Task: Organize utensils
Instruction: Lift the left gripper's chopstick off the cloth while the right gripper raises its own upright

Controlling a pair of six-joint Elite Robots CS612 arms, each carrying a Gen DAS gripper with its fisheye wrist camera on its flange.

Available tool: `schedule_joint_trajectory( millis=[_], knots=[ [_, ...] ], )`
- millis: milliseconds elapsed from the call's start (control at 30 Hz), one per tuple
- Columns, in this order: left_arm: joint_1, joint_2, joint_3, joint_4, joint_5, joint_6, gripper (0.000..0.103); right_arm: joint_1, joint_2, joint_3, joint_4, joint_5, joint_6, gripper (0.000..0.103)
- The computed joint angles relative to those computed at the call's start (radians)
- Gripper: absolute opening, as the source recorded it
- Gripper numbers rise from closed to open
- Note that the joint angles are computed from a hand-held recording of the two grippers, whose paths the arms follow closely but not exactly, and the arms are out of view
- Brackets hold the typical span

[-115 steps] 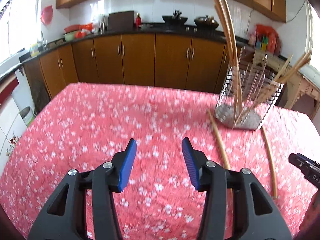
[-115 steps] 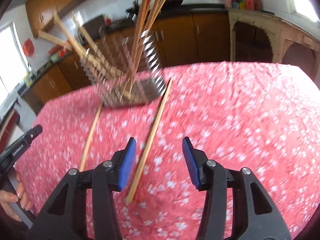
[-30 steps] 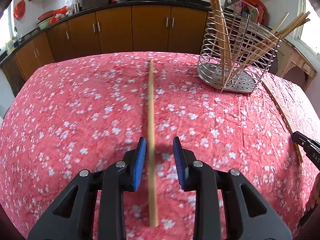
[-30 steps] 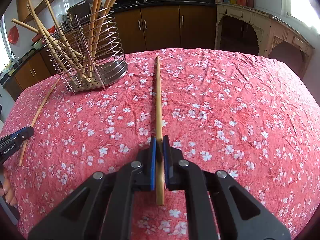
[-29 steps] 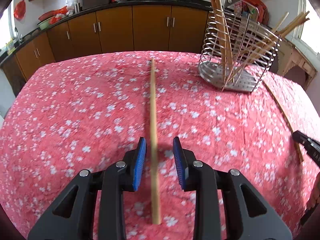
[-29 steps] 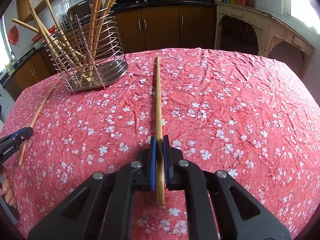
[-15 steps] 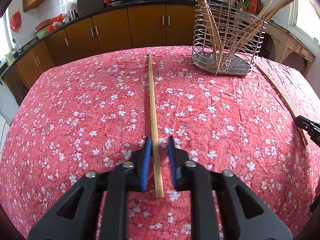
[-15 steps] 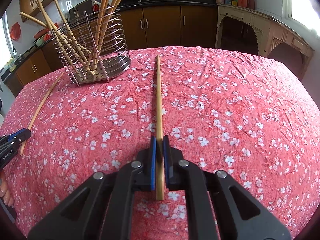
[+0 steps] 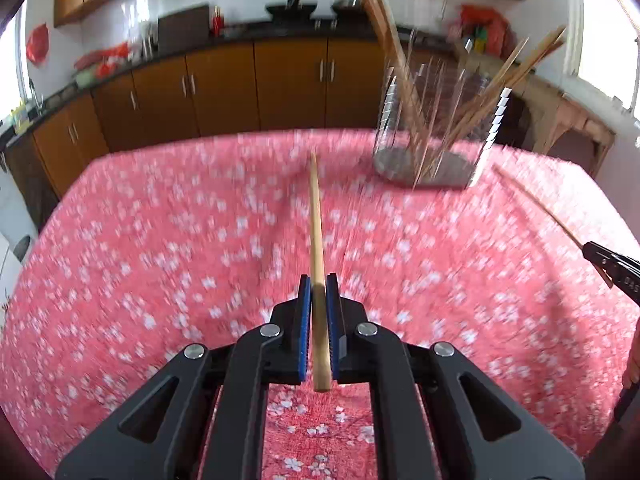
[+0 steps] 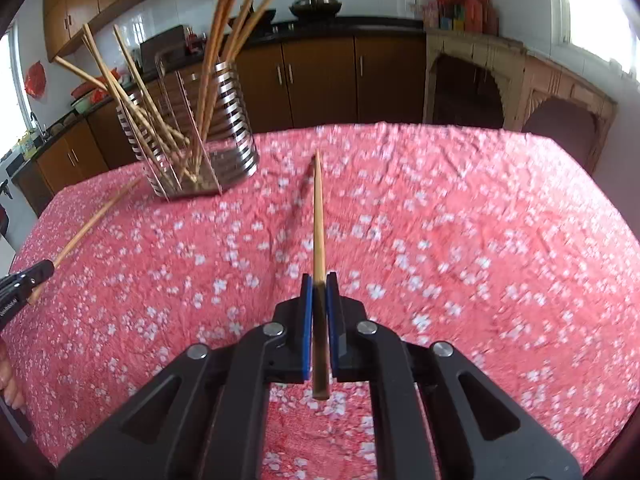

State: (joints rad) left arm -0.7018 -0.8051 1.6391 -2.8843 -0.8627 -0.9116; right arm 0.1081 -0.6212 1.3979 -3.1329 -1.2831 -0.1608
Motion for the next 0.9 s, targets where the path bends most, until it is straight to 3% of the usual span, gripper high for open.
schedule_joint_trajectory(
  millis=[167, 333, 500, 667, 900],
  knots=[
    [-0.025, -0.017, 0.035, -0.156, 0.095, 0.083, 0.007, -0.009, -0.021, 0.031, -0.126, 0.023, 0.005, 0.008],
    [-0.037, -0.020, 0.043, -0.294, 0.163, 0.142, 0.006, -0.024, -0.034, 0.050, -0.243, 0.094, 0.032, 0.008],
    [-0.039, -0.022, 0.043, -0.361, 0.210, 0.170, 0.003, -0.032, -0.035, 0.048, -0.321, 0.148, 0.054, 0.008],
    [-0.028, -0.031, 0.051, -0.297, 0.177, 0.118, 0.003, -0.035, -0.036, 0.055, -0.328, 0.155, 0.056, 0.008],
    [-0.004, -0.054, 0.087, -0.076, 0.072, 0.016, 0.004, -0.035, -0.031, 0.059, -0.322, 0.156, 0.046, 0.008]
  ],
)
